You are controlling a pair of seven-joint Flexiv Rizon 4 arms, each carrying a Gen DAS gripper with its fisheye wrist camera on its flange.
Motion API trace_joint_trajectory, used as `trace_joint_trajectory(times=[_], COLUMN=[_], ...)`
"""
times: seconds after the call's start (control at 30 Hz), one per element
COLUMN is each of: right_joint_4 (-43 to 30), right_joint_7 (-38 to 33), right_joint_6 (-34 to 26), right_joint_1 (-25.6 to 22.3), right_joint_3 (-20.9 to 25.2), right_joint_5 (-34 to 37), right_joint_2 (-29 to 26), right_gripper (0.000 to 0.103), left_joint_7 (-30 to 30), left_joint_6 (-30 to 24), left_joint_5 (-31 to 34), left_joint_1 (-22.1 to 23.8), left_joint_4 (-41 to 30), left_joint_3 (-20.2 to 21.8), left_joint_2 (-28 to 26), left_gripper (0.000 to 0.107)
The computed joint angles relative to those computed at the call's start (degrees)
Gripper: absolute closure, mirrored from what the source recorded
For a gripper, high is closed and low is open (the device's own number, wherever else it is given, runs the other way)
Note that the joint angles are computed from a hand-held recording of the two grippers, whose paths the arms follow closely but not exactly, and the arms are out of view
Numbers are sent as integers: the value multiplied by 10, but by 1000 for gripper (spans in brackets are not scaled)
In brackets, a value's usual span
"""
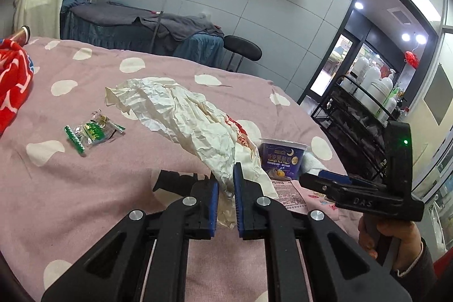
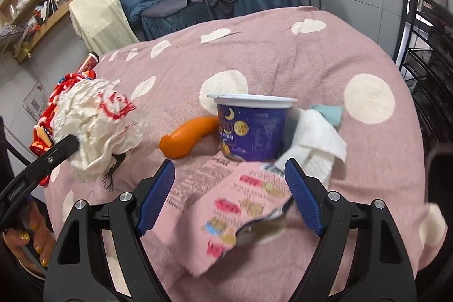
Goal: Collect trash
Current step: 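Grasp the blue yogurt cup rim with the right tool while the left holds the paper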
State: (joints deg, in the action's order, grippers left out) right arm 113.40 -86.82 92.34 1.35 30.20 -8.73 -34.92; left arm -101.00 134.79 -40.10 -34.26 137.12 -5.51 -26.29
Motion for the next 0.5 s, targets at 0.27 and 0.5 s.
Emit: trace_joint_trajectory(times=[0.27, 0.5], right_joint_4=[-108, -160], right_joint_7=[-24, -19], right_joint_6=[-121, -156], right_joint_1=[12, 65], right_joint_3=[7, -45], right_joint_5=[23, 65], right_joint_2=[-52, -67], right_gripper=[24, 24], left_joint_7=[-15, -20], left_joint_6=[6, 7], left_joint_5=[15, 24], left_joint_1=[5, 6], left_joint_4=[9, 12], left_joint_3=[-1, -2], left_joint_2=[0, -1], left_gripper=[96, 96])
